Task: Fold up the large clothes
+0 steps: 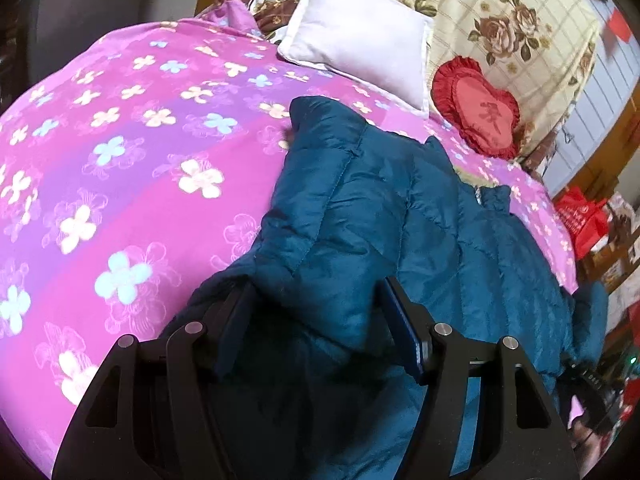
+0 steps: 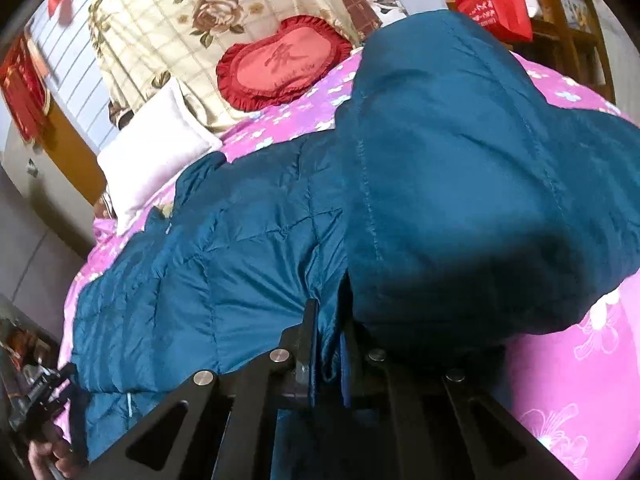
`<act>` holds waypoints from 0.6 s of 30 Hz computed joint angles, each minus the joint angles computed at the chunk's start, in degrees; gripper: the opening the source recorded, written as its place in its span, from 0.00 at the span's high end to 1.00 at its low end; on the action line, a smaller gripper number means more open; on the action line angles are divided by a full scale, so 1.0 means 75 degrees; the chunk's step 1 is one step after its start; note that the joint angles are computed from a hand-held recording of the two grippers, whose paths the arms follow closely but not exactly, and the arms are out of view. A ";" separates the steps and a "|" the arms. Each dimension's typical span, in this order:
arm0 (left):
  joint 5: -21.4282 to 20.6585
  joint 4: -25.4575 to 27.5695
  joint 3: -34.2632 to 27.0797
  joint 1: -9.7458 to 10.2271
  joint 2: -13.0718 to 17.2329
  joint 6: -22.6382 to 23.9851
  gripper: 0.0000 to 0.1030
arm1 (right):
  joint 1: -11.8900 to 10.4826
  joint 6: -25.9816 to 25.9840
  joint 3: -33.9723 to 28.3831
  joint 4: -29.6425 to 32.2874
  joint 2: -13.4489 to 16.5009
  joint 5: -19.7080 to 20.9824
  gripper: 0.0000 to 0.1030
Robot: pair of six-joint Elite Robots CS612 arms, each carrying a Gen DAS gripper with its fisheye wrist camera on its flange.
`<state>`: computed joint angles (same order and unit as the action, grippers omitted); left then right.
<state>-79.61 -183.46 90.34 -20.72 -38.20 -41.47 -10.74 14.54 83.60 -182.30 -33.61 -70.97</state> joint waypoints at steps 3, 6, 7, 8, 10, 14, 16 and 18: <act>0.0041 0.0551 -0.0204 0.0010 0.0082 0.0306 0.37 | 0.0003 0.0065 -0.0036 -0.0005 0.0039 0.0011 0.93; -0.0002 0.0559 -0.0221 0.0027 0.0112 0.0321 0.37 | -0.0020 0.0072 0.0017 -0.0014 0.0025 0.0022 0.93; -0.0040 0.0553 -0.0220 0.0037 0.0115 0.0308 0.37 | -0.0030 0.0104 0.0033 -0.0021 0.0022 0.0026 0.93; -0.0113 0.0528 -0.0212 0.0058 0.0113 0.0259 0.37 | -0.0038 0.0153 0.0049 -0.0034 0.0016 0.0055 0.92; -0.0212 0.0286 -0.0135 0.0096 0.0084 0.0054 0.37 | -0.0084 0.0376 0.0152 -0.0161 -0.0026 0.0169 0.91; -0.0015 -0.0434 -0.0012 0.0129 -0.0006 -0.0203 0.37 | -0.0061 0.0614 0.0446 -0.0958 -0.0272 0.0258 0.85; -0.0060 -0.0363 -0.0105 0.0157 -0.0005 -0.0166 0.37 | 0.0069 0.0346 0.0639 -0.1612 -0.0422 -0.0387 0.62; -0.0122 -0.0193 -0.0176 0.0181 0.0013 -0.0195 0.37 | 0.0301 0.0064 0.0740 -0.2138 -0.0500 -0.1617 0.34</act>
<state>-80.52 -184.90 89.02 -19.36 -38.11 -42.93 -8.48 15.02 89.15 -198.33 -37.36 -83.10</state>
